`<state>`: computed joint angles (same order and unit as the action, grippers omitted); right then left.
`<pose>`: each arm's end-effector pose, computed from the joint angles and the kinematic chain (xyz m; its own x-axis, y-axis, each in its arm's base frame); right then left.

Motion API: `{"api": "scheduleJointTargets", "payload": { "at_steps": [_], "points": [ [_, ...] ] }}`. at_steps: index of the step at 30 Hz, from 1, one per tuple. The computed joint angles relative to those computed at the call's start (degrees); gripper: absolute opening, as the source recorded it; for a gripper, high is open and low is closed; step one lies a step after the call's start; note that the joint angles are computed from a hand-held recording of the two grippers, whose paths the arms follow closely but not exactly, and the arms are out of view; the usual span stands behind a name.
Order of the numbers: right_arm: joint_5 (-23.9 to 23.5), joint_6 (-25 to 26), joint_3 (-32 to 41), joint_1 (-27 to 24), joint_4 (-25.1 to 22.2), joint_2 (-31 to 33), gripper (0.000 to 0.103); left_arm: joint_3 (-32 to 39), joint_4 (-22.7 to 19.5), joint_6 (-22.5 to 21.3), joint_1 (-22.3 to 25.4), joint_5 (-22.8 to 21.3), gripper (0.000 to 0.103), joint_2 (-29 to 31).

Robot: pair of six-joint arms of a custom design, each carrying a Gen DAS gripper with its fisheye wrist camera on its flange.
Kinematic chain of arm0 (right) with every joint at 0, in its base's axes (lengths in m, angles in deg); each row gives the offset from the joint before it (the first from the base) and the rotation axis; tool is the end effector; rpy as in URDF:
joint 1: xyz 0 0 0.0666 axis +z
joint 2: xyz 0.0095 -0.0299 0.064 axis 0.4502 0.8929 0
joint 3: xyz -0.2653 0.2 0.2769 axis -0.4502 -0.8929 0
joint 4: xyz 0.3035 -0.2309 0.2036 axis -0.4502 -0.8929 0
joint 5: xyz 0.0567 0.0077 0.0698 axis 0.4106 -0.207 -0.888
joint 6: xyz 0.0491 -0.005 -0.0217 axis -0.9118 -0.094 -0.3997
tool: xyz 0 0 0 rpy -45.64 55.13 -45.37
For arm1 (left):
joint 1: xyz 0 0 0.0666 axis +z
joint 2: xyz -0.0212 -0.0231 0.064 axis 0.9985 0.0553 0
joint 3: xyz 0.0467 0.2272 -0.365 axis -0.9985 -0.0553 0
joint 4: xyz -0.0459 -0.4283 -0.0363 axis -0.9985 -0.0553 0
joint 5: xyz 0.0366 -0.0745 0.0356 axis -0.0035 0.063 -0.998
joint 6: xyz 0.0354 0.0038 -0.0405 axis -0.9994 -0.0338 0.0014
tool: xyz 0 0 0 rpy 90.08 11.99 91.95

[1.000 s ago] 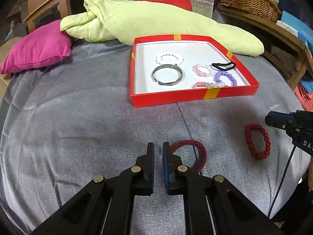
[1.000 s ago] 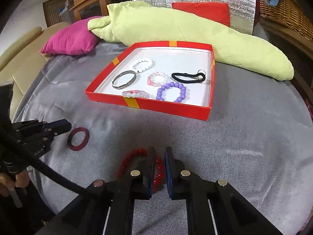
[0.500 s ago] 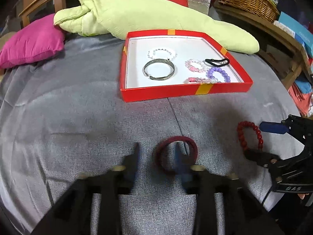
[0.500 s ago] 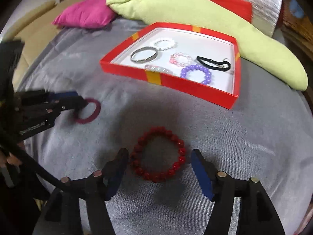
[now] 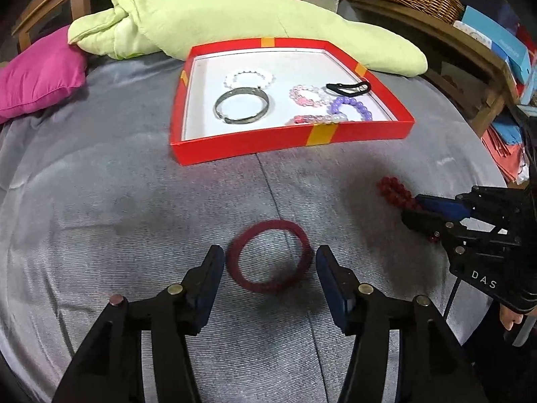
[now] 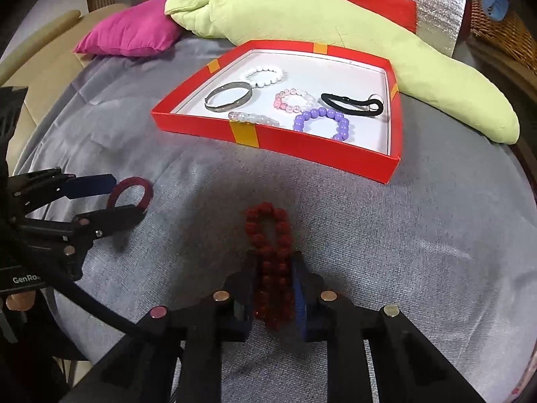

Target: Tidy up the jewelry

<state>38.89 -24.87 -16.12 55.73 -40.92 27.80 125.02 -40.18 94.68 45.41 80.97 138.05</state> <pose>0.2932 0.1554 0.3225 -0.8081 -0.1985 -0.5545 -0.2297 0.9732 -0.0135 0.3107 -0.2680 0.3292 -0.7967 0.2448 -0.5526 0.3450 0.9349 -0.0832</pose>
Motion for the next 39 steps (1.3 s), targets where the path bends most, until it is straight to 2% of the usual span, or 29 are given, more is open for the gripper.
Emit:
{"api": "scheduleJointTargets", "payload": {
  "at_steps": [1, 2, 3, 6, 9, 13, 14, 15, 20, 26, 30, 32, 34, 35, 36, 39],
  "points": [
    [-0.13, -0.15, 0.16, -0.03, 0.27, 0.44, 0.021, 0.02, 0.2, -0.27, 0.02, 0.3, 0.058, 0.12],
    [-0.3, -0.34, 0.14, -0.07, 0.28, 0.39, 0.021, -0.03, 0.54, -0.51, -0.08, 0.36, 0.051, 0.14],
    [-0.44, -0.48, 0.06, -0.14, 0.36, 0.31, 0.021, -0.02, 0.8, -0.69, -0.2, 0.21, 0.037, 0.22],
    [-0.73, -0.55, -0.18, -0.29, 0.52, -0.31, 0.02, -0.03, 1.68, -0.37, 0.05, 1.66, 0.019, 0.33],
    [-0.95, -0.72, -0.52, -0.72, 0.59, -1.2, 0.02, -0.07, 2.26, 0.23, 0.21, 1.36, 0.01, 0.17],
    [-1.66, -1.06, -0.84, -1.75, 0.9, -2.82, 0.02, -0.62, 3.08, 1.78, 1.47, 1.54, 0.01, -0.94],
    [-2.0, -1.09, -0.9, -2.05, 1.15, -3.31, 0.014, -0.85, 3.41, 2.24, 1.87, 1.66, 0.009, -1.39],
    [-2.39, -1.16, -0.85, -2.25, 1.25, -3.63, 0.013, -1.06, 3.67, 2.63, 2.22, 1.63, 0.009, -1.85],
    [-3.24, -1.33, -0.77, -2.93, 2.25, -4.69, 0.013, -1.84, 4.6, 4.3, 3.77, 1.56, 0.009, -3.54],
    [-3.66, -1.67, -0.82, -4.68, 3.11, -5.86, 0.013, -2.08, 4.86, 4.34, 3.99, 0.22, 0.009, -4.52],
    [-6.1, -2.85, -0.28, -6.96, 1.72, -4.86, 0.013, -1.88, 4.32, 4.03, 3.65, -1.16, 0.009, -4.5],
    [-8.45, -4.39, 0.08, -8.32, 0.54, -3.83, 0.016, -1.55, 3.9, 3.73, 3.29, -1.91, 0.009, -4.03],
    [-9.88, -4.81, 0.53, -8.9, -0.71, -2.86, 0.026, -1.46, 3.66, 3.29, 2.87, -2.52, 0.009, -4.01],
    [-8.37, -4.76, 0.31, -8.38, -0.32, -2.86, 0.032, -1.42, 3.69, 3.02, 2.58, -2.62, 0.009, -4.02],
    [-5.84, -4.29, 0.3, -7.42, -0.2, -2.64, 0.034, -1.36, 3.7, 2.72, 2.21, -2.89, 0.009, -4.03],
    [-3.3, -3.34, 0.45, -6.42, -0.69, -1.36, 0.034, -1.09, 3.42, 1.91, 1.14, -3.73, 0.009, -3.96]
  ]
}}
